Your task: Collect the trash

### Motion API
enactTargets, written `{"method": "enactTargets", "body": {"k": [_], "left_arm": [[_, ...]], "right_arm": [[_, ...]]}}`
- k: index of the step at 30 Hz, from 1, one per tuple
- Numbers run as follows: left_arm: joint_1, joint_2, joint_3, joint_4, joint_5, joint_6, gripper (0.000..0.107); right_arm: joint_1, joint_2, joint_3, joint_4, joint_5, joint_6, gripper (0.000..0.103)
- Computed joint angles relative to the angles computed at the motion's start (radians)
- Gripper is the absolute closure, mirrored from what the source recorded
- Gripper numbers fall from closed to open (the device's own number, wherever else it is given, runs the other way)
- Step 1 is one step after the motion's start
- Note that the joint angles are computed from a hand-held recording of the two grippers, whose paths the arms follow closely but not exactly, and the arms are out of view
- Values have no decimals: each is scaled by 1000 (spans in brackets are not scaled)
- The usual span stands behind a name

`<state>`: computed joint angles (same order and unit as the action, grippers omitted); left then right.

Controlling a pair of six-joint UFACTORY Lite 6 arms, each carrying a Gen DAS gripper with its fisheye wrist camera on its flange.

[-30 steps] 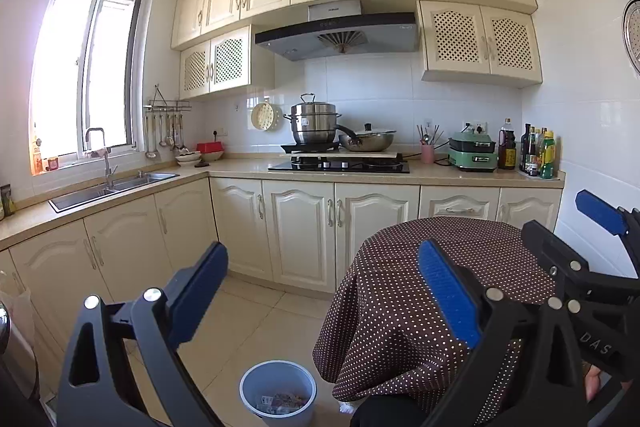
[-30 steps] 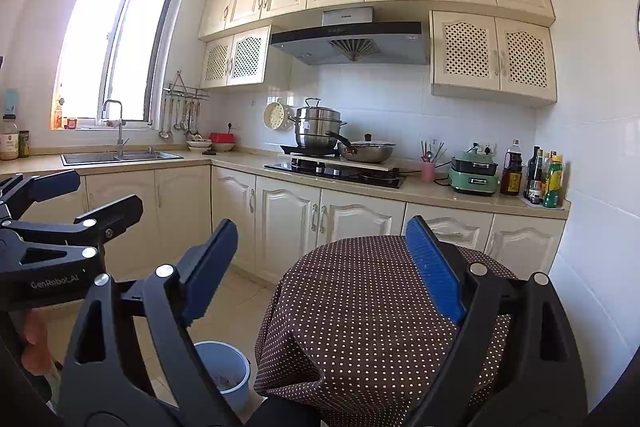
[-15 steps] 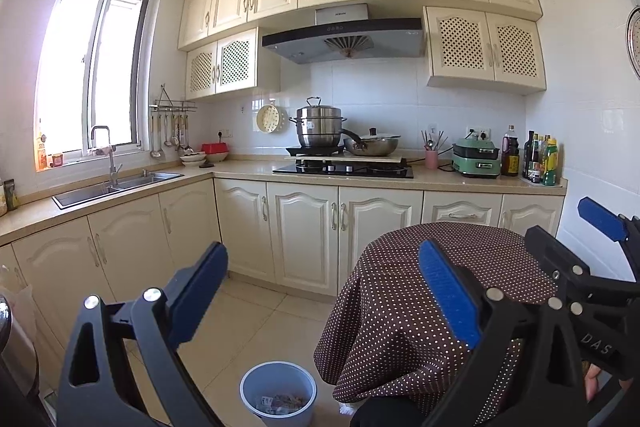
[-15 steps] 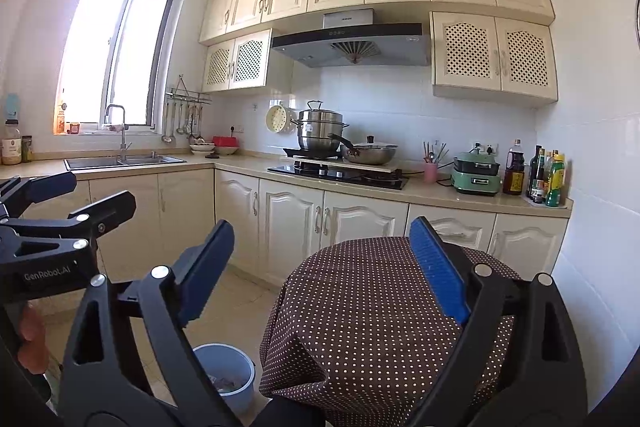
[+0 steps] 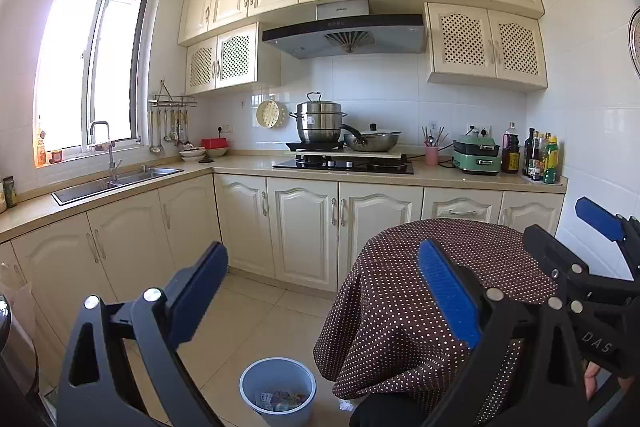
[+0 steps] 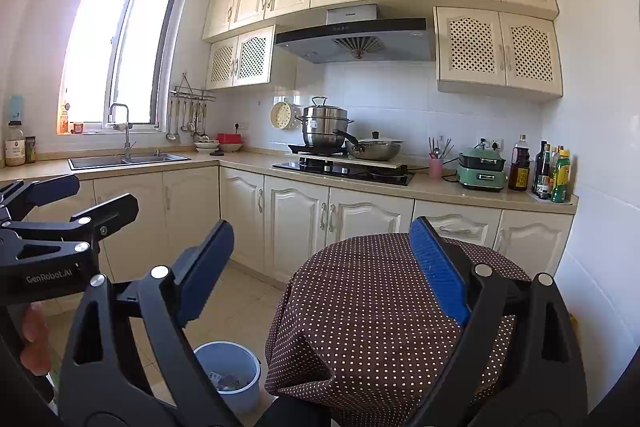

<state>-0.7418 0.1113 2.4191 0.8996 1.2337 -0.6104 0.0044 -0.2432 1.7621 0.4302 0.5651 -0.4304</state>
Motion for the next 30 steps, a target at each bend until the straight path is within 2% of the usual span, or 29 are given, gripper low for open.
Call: {"method": "enactTargets", "body": {"k": [16,30], "left_arm": [[1,-27,-52,6,-15,-17,12],[7,-44,-83,0,-24,-25,12]], "right_arm": [[65,5,16,-118,-4,109,15],[66,10,19,-121,-3,112,14]]}}
